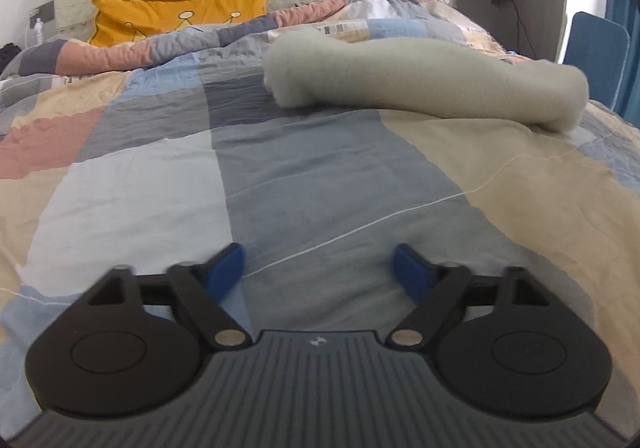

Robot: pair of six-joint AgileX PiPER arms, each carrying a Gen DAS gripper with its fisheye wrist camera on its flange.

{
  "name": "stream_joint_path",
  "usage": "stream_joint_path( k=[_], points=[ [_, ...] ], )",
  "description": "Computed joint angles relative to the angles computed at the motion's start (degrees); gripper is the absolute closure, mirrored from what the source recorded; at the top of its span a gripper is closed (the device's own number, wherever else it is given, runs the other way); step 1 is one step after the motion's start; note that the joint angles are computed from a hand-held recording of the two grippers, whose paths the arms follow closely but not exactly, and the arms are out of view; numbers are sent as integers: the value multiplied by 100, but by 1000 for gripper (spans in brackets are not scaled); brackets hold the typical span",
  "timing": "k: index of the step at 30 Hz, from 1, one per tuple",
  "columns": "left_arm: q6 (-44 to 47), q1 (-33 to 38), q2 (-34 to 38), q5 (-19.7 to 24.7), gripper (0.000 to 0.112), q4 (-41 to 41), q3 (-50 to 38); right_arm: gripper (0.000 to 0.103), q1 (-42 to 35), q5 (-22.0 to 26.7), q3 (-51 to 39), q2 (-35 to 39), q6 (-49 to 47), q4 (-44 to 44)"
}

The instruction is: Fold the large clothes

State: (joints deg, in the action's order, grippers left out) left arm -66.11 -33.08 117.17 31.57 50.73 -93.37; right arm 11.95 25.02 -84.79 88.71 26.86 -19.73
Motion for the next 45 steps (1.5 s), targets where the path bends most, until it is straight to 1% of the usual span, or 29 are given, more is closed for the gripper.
stream_joint_path(
  k=[1,2,4,6,7,8,9,10,13,14,15,17,18,19,22,24,25,26,27,31,35,40,45],
  points=[
    [-69,2,28,60,10,15,-27,42,14,12,1,-2,19,-25],
    [-83,11,22,113,9,-13,-53,42,15,1,8,-7,22,-32],
    [-88,-11,49,221,9,-44,-103,42,40,-7,36,-27,87,-142],
    [23,-122,141,567,9,-19,-277,42,69,-8,72,-62,200,-288],
    [-8,-164,156,654,9,57,-288,42,86,-5,103,-92,274,-373],
    [-170,-206,141,654,9,210,-215,42,99,9,112,-109,334,-450],
    [-115,-184,162,627,9,159,-222,42,114,16,133,-136,406,-533],
    [43,-125,170,578,9,-60,-260,42,121,8,150,-157,463,-600],
    [-104,77,-23,70,9,-271,84,42,196,29,177,-195,700,-934],
    [-140,106,-63,-10,9,-303,147,42,217,34,186,-210,748,-1005],
    [-217,89,-80,-17,9,-231,181,42,229,30,202,-230,780,-1048],
    [-104,40,-20,135,9,-272,70,42,233,14,214,-251,792,-1065],
    [-80,17,4,196,9,-259,25,35,243,3,233,-268,848,-1128],
    [-114,-4,5,219,9,-217,27,32,234,-45,258,-288,859,-1137],
    [-179,-4,-29,166,9,-218,83,30,237,-94,248,-279,1009,-1263],
    [-189,-10,-32,176,9,-202,90,28,169,-97,191,-242,681,-840],
    [-195,-13,-40,182,9,-189,103,25,134,-92,170,-223,481,-601],
    [-195,-10,-45,178,9,-188,111,14,119,-89,172,-215,439,-548],
    [-201,-11,-45,172,9,-189,111,8,126,-96,200,-227,536,-651],
    [-197,-11,-45,178,9,-185,111,8,205,73,178,-204,933,-1152],
    [-199,-13,-47,178,9,-182,113,8,180,71,177,-190,793,-1003],
    [-203,-12,-49,173,9,-183,116,8,223,16,225,-207,882,-1176],
    [-206,-13,-51,173,9,-178,119,8,244,138,148,-112,715,-1126]
  ],
)
